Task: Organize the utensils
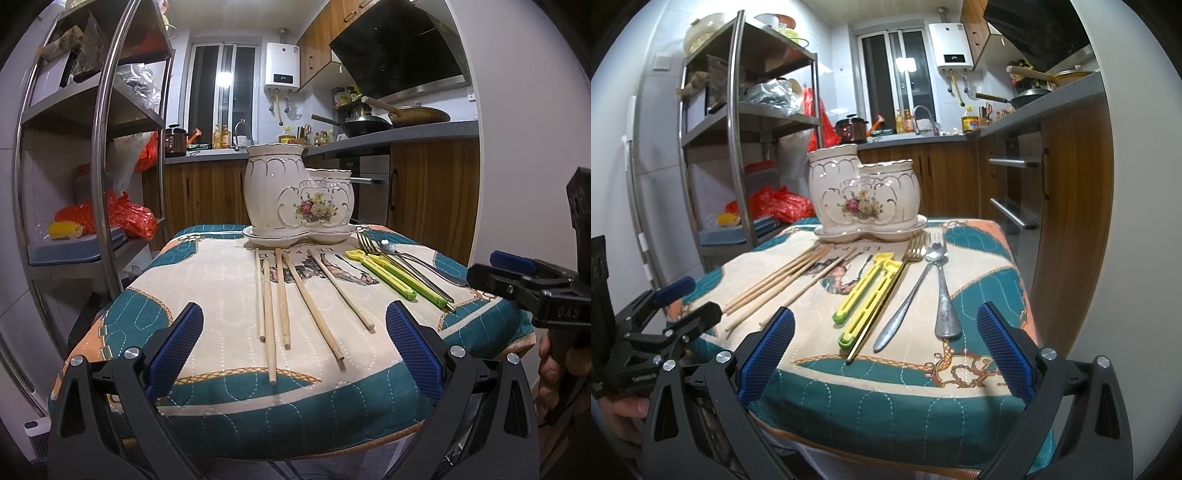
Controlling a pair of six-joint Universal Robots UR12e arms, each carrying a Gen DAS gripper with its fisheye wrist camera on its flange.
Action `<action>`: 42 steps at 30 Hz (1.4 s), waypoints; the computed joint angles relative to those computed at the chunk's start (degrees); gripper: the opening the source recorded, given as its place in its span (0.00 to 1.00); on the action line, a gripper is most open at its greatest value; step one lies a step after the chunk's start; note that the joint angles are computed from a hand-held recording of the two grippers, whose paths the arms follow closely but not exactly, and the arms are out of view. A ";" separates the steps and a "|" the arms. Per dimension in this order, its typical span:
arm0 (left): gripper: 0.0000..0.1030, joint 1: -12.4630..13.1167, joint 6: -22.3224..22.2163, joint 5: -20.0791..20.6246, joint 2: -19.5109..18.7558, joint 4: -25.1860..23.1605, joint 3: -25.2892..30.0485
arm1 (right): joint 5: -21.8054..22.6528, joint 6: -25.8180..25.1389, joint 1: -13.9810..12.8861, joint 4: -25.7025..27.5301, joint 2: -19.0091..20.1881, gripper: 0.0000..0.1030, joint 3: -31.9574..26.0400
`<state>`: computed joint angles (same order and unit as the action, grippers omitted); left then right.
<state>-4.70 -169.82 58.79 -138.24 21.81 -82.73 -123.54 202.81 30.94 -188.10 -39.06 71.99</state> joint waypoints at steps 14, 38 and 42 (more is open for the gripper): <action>0.73 -0.27 0.19 4.80 0.31 -15.57 6.40 | 2.49 5.81 -1.49 1.36 -2.21 0.95 2.48; 0.32 -3.41 15.07 14.75 -6.54 -61.24 30.66 | 14.94 2.74 -7.25 34.65 -3.89 0.38 -5.75; 0.29 -3.56 16.10 15.62 -7.21 -64.59 33.02 | 16.92 1.91 -7.80 41.86 -2.49 0.33 -9.62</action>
<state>-8.27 -153.71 74.41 -145.45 -42.78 -49.71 -106.62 204.71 23.13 -146.24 -41.55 62.38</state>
